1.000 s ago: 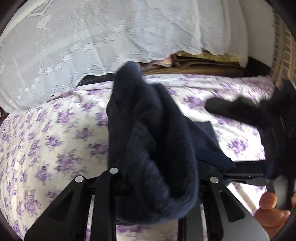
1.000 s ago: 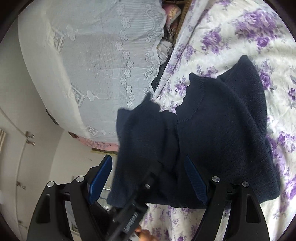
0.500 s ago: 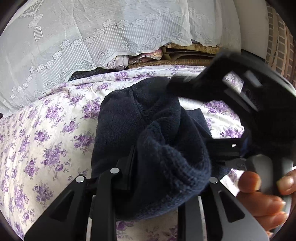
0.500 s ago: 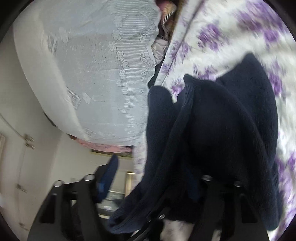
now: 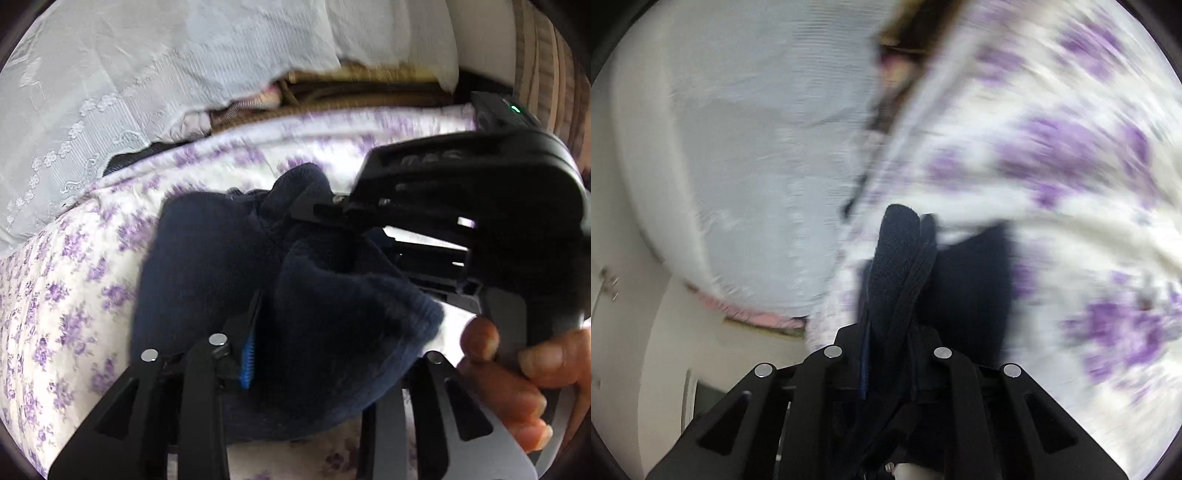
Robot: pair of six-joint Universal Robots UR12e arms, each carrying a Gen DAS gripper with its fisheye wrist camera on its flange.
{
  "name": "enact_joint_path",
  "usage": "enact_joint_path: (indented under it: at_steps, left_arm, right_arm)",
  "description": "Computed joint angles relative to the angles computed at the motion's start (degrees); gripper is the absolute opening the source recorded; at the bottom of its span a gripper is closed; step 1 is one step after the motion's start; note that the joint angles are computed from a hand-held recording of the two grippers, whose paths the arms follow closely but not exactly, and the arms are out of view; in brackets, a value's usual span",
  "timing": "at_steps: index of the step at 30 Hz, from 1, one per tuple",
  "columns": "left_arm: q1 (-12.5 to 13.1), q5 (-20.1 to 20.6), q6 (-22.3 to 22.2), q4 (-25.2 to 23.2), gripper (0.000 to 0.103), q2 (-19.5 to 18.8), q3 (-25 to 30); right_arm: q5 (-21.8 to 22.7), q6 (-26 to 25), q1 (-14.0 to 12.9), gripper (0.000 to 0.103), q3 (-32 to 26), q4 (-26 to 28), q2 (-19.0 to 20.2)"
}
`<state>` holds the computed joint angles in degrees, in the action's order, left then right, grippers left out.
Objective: Fold small clothes
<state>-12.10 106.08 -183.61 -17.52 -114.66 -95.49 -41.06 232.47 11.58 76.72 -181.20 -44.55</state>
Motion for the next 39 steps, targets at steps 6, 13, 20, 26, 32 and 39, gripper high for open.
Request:
enact_joint_path:
  at_steps: [6, 13, 20, 26, 32, 39]
  left_arm:
    - [0.96, -5.1, 3.59, 2.58, 0.065, 3.31, -3.74]
    - [2.63, -2.68, 3.32, 12.45, 0.098, 8.36, -10.6]
    - [3.66, 4.21, -4.15, 6.3, 0.098, 6.56, -7.78]
    - [5.25, 0.53, -8.64, 2.72, 0.099, 5.81, -9.07]
    - [7.0, -6.67, -9.89, -0.3, 0.099, 5.88, -9.11]
    - [7.67, -3.87, -7.5, 3.14, 0.099, 7.38, -8.44]
  right_arm:
    - [0.58, 0.19, -0.21, 0.015, -0.62, 1.53, 0.66]
    - [-11.43, -7.78, 0.46, 0.027, 1.53, 6.72, -3.4]
    - [-5.38, -11.06, -0.38, 0.027, 3.87, -3.94, -6.36]
    - [-2.79, -24.72, 1.31, 0.024, 5.77, 12.74, -8.09]
    - [-2.25, -20.47, 0.86, 0.008, 6.57, 10.28, -6.2]
    - [-11.82, -28.2, 3.73, 0.027, 4.06, 8.69, -8.17]
